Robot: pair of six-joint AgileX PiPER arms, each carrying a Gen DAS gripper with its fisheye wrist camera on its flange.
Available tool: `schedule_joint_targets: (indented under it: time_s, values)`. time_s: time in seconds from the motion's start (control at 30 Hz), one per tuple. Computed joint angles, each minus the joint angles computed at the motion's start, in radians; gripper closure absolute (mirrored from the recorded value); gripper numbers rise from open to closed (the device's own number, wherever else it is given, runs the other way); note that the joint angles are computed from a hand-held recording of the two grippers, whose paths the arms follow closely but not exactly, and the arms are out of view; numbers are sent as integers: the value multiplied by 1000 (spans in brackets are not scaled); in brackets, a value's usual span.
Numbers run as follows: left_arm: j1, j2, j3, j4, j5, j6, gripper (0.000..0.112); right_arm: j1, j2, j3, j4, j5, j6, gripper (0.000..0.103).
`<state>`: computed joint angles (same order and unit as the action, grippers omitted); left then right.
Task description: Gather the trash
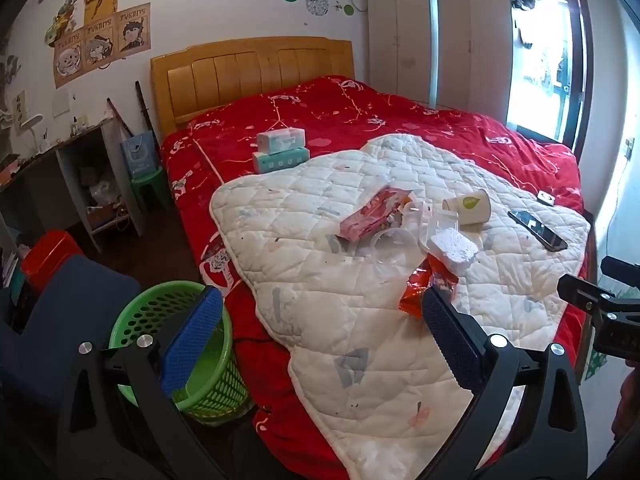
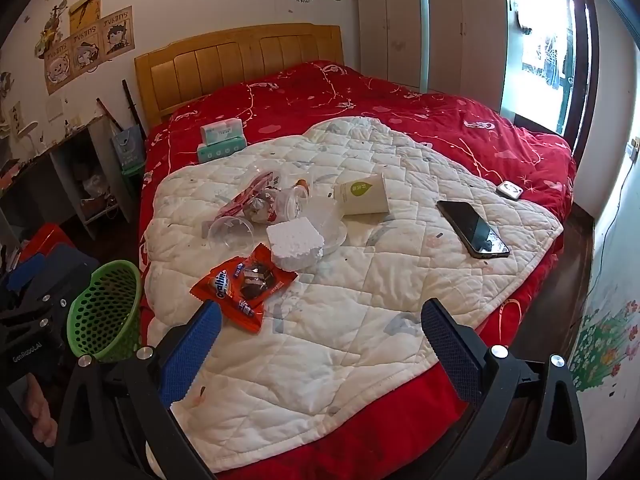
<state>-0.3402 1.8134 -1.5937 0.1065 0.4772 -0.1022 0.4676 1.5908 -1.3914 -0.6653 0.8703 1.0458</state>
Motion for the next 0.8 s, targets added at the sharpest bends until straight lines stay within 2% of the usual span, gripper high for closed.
schedule_joint_targets:
  time_s: [0.8]
  values:
    - [0,8,4,97,0,-133,14,5,3,4,-10,-5,9,7]
